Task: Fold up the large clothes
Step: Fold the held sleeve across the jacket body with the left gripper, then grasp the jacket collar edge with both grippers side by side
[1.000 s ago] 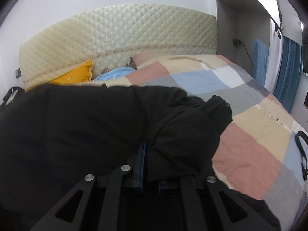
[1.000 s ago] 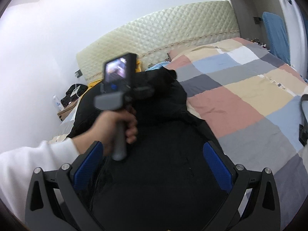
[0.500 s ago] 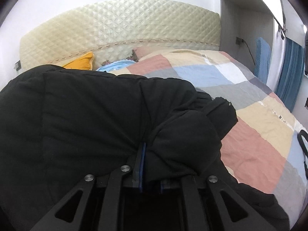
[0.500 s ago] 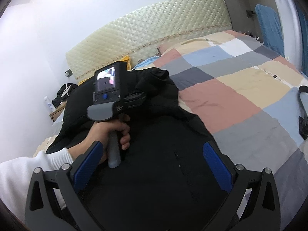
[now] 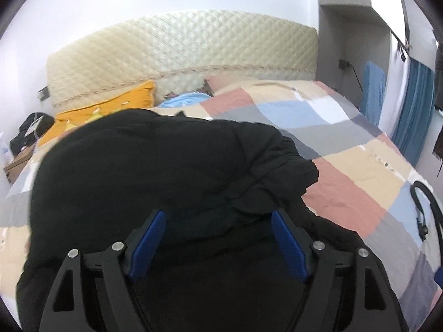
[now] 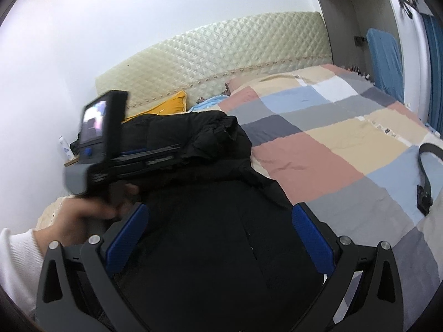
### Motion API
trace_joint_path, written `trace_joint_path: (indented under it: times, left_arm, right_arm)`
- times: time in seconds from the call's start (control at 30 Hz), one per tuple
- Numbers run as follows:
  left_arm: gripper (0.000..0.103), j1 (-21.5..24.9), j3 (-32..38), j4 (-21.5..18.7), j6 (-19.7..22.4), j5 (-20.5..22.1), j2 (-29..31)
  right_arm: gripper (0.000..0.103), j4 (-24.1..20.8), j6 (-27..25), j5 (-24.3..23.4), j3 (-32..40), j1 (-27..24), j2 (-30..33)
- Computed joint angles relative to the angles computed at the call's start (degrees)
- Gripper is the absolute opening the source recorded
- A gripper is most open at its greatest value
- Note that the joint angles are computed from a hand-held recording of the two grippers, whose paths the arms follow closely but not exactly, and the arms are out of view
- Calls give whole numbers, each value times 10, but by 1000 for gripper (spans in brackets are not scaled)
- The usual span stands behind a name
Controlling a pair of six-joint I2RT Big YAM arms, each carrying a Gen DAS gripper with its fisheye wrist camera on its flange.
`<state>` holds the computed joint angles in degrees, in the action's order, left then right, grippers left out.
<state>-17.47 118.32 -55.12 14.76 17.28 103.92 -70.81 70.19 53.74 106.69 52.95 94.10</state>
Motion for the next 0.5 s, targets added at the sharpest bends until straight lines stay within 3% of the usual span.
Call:
trace_joint_path:
  times: [0.07,0.27,0.4,0.5]
  left_arm:
    - [79,14,-15,6,-9,12,-22]
    - [79,86,-100,47,-34,104,-118]
    - [79,127,-105,55,-48,140,-128]
    - [79,135,-58,42,-43,115,-95]
  right_arm:
    - [103,-6,-17,23,15,8,8]
    - [103,21,-85,52,46,21,30]
    - [103,135,-154,11,24,15,17]
    - [103,159,-217,-13,71,-7,47]
